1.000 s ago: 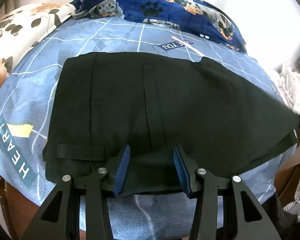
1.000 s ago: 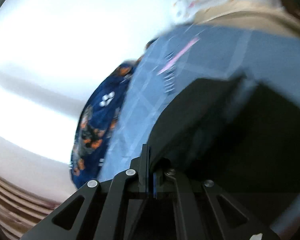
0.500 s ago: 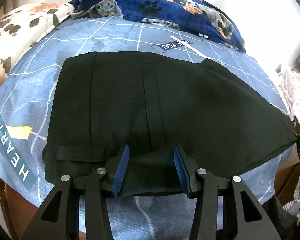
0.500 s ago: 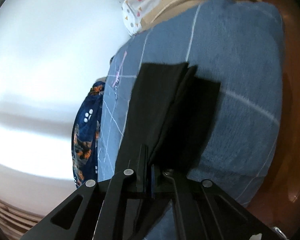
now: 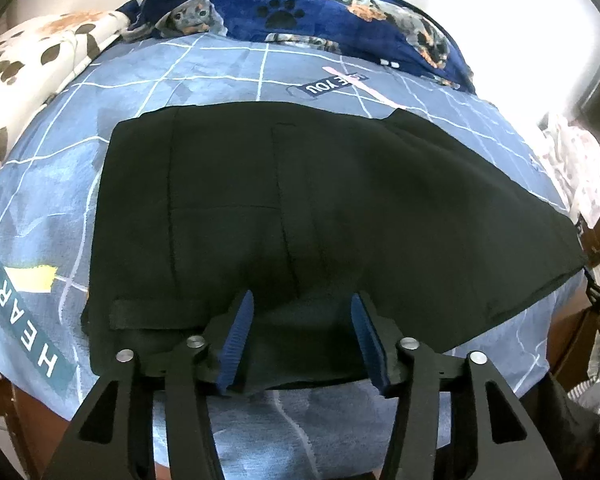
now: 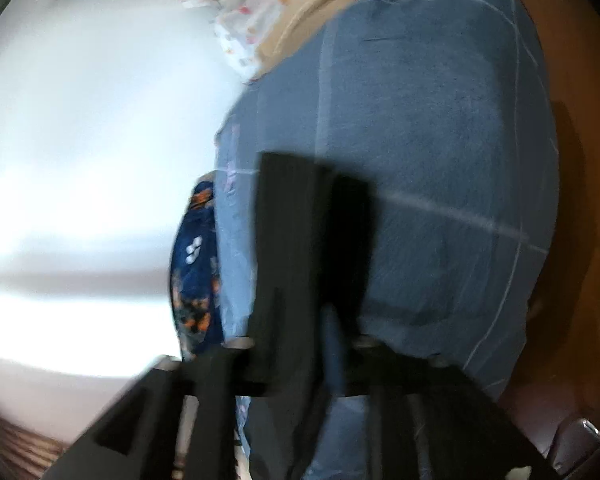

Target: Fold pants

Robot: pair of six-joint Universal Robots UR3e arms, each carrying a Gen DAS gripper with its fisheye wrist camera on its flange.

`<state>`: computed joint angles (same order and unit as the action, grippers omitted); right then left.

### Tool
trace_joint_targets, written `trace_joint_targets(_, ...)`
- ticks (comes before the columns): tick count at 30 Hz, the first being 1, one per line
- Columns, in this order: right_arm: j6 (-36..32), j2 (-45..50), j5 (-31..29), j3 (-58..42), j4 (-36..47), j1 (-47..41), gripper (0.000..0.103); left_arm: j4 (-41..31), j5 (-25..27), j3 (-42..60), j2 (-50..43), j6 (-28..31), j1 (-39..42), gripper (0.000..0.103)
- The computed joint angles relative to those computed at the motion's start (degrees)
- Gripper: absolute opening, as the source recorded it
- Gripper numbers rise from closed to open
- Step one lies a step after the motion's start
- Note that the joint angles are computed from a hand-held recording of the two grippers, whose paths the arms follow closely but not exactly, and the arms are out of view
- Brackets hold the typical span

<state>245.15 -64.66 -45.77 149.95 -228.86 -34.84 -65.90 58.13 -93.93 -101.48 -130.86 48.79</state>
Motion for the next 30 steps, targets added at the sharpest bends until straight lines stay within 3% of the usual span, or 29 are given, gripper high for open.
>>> trace_joint_targets(2,1.4,-1.5,-1.3,-2.6,0.7,5.1,0.049,0.8,-0.9,-1.3,0.6,0.5,0.3,0.062)
trace_joint_targets(7,16.0,9.9,-3.2,-18.8,-4.4,24.3,0.049,1.5,-2.5,-3.8,2.8,0.8,1.2,0.068)
trace_joint_targets(10,22.0,17.4,-3.0,-33.5,-0.8,34.7,0.049,-1.2,-4.7,-3.4,3.5,0.4,3.2,0.068)
trace_joint_targets(16,19.9,21.0,-6.4,-46.6,13.0,43.1,0.049,-2.7,-7.1,-2.6,3.6,-0.7,5.9,0.068)
trace_joint_targets(21,18.6,21.9,-10.5,-48.1,15.1,45.8,0.048,-1.7,-6.6,-2.9,3.3,-1.0,5.7,0.069)
trace_joint_targets(27,22.2,25.3,-15.0,-54.1,16.2,48.8,0.046,-1.8,-6.7,-3.0,3.4,-1.5,5.4,0.069)
trace_joint_targets(28,22.3,26.1,-15.7,-55.8,16.9,49.3,0.037,-1.8,-6.5,-3.1,3.4,-1.5,5.3,0.069)
trace_joint_targets(29,21.8,26.5,-15.9,-56.9,18.4,49.7,0.019,-1.9,-6.3,-2.9,3.3,-1.6,5.2,0.069)
trace_joint_targets(30,20.9,26.4,-15.7,-57.8,21.2,49.9,0.007,-1.7,-6.0,-2.9,3.5,-1.6,5.1,0.069)
